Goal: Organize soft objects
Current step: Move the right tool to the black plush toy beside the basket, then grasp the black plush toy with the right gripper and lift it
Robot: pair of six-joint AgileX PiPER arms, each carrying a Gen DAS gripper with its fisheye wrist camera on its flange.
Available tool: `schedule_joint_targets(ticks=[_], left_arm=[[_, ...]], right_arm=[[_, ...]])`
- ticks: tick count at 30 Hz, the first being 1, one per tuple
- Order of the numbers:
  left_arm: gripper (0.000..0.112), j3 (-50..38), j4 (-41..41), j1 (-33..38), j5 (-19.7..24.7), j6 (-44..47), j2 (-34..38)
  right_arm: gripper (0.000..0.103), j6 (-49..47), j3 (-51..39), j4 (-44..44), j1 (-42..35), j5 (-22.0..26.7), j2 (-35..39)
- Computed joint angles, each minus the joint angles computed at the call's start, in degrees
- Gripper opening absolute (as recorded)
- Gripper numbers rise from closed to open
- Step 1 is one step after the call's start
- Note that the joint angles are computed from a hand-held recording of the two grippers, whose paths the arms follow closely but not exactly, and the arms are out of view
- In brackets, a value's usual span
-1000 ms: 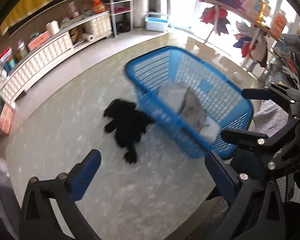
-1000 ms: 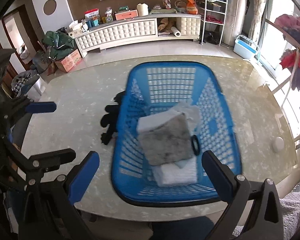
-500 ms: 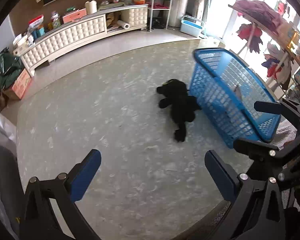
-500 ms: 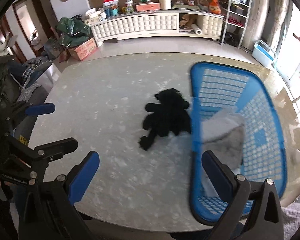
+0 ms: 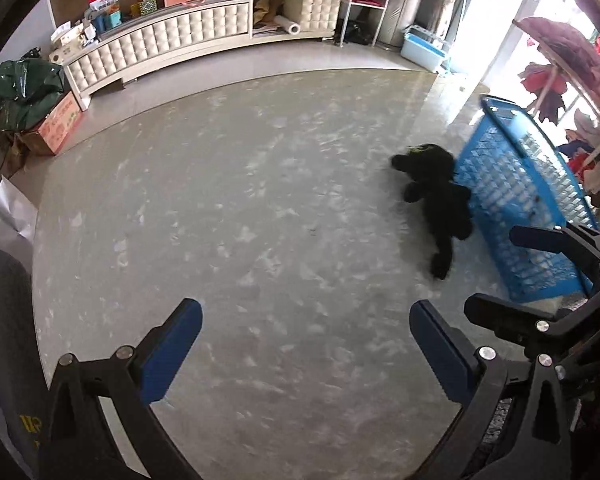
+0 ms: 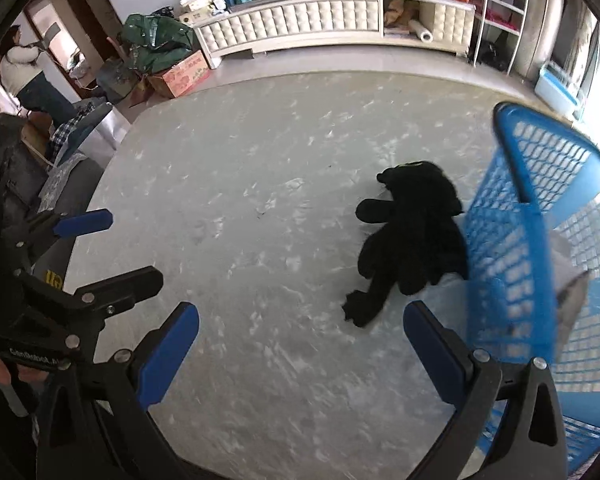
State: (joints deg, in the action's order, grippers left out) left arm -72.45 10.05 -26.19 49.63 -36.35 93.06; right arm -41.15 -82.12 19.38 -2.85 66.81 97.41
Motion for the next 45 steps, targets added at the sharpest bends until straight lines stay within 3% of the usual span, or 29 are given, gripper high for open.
schedule_joint_targets(ticks=[12, 24, 29, 33, 39, 45], left_arm=[[0.103, -2.9, -7.1, 7.0, -5.0, 12.7, 7.9], [0.103, -7.8, -7.6, 8.3, -6.8, 12.7, 16.2], [0.103, -8.3, -8.4, 9.0, -8.1, 13.4, 17.1], [0.103, -9.5, -6.7, 8.9, -7.3, 11.1, 18.5], [0.103, -9.4, -6.4, 8.3, -7.6, 11.9, 18.4], [0.103, -8.7, -5.3, 7.3, -6.8, 9.6, 16.5]], right_arm=[[0.103, 10.1, -3.1, -6.2, 3.6, -6.4, 7.0], [0.100, 14.8, -2.3, -13.7, 6.0, -12.2, 9.8], [0.076, 16.4, -5.4, -13.8, 4.3, -9.4, 13.4], [0.055, 15.6, -3.2, -13.8, 3.4, -12.0, 11.3], [0.047, 11.1, -1.7, -10.8, 1.2, -13.3, 10.4], [0.044, 5.5, 0.1, -7.1, -1.7, -10.8, 7.8]])
